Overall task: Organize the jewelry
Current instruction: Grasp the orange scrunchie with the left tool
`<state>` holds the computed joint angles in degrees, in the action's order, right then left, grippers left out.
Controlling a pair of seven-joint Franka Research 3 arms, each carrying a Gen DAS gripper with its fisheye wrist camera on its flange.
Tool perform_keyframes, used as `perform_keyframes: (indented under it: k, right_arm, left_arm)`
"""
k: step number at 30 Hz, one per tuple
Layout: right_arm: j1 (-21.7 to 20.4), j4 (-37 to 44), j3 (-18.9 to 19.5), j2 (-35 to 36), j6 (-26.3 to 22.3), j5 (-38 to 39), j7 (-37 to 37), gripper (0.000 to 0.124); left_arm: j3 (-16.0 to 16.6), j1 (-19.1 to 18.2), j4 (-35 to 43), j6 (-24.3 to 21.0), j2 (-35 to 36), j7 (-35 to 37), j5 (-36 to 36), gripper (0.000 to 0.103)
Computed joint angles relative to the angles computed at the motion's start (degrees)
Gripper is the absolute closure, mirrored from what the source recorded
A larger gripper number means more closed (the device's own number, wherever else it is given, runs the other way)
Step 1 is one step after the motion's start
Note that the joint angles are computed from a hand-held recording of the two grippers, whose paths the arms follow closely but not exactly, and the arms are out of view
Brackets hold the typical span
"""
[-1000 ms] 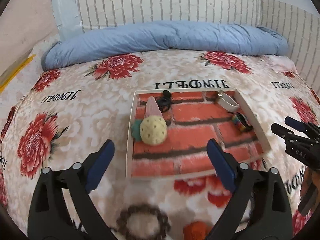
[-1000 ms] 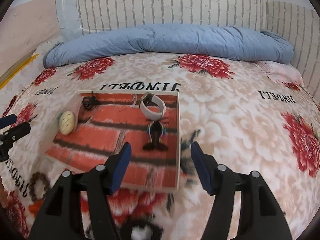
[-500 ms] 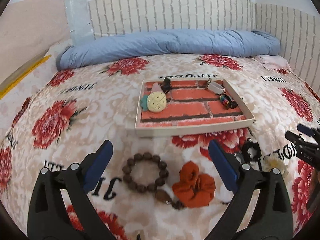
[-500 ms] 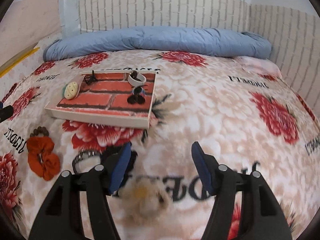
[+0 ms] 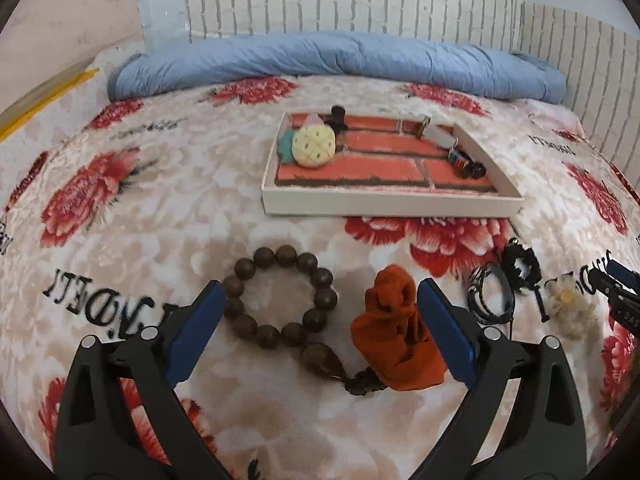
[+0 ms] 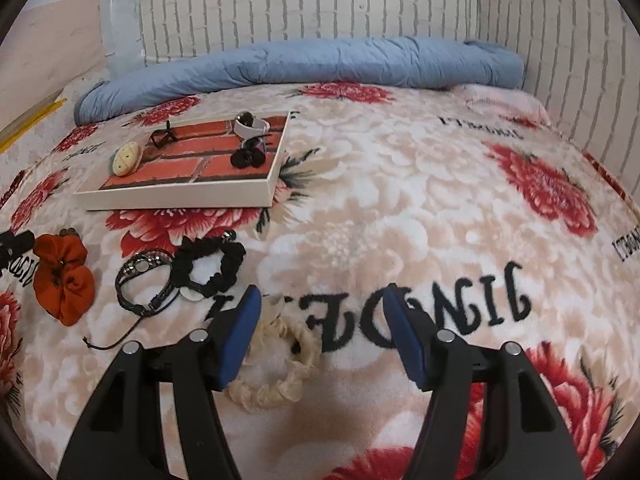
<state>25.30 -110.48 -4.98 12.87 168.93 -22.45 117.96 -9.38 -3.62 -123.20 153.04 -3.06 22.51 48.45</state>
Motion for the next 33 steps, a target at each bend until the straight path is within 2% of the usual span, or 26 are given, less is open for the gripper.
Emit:
perform_keyframes:
  k: [13,17,19,22,24,27,33]
  right_arm:
    - [0.6,1.1,0.7,1.0,-1.8,-1.1,-1.9,0.061]
    - [1.4,2.3,0.8,2.0,-3.8,-1.5,-3.2,0.061]
    - [1.4,3.1,1.1,2.7,-4.6,-1.1,-3.9,0.061]
    - [0.9,3.3,1.5,3.0,-4.8,0.5,-4.8,0.061]
    - [0.3,3.5,2.2,3.3,-5.0,2.6,-6.3,0.061]
    - [0.7,3.4,1.9,3.3,-4.9,3.3,-6.9,0.061]
    - [1.3,2.7,1.6,2.8,-4.2,3.2,-7.6,0.061]
  left_arm:
    - [0.0,-1.8,2.2,-1.3,3.3,3.5,-0.7,0.012]
    - [0.3,-2.2,2.7,-0.6,4.3,6.3,-3.4,0.026]
    - [0.4,-2.4,2.9,-0.3,4.7,7.2,-3.8,0.028]
    - [0.5,-2.7,3.5,-0.3,5.7,8.8,-4.8,0.036]
    - [0.7,-2.7,4.0,-0.1,6.4,10.7,-6.7,0.046]
    - [0.9,-2.7,4.1,0.8,6.9,12.8,-9.5,0.052]
    - [1.2,-3.1,4.2,1.2,7.0,13.7,-9.9,0.060]
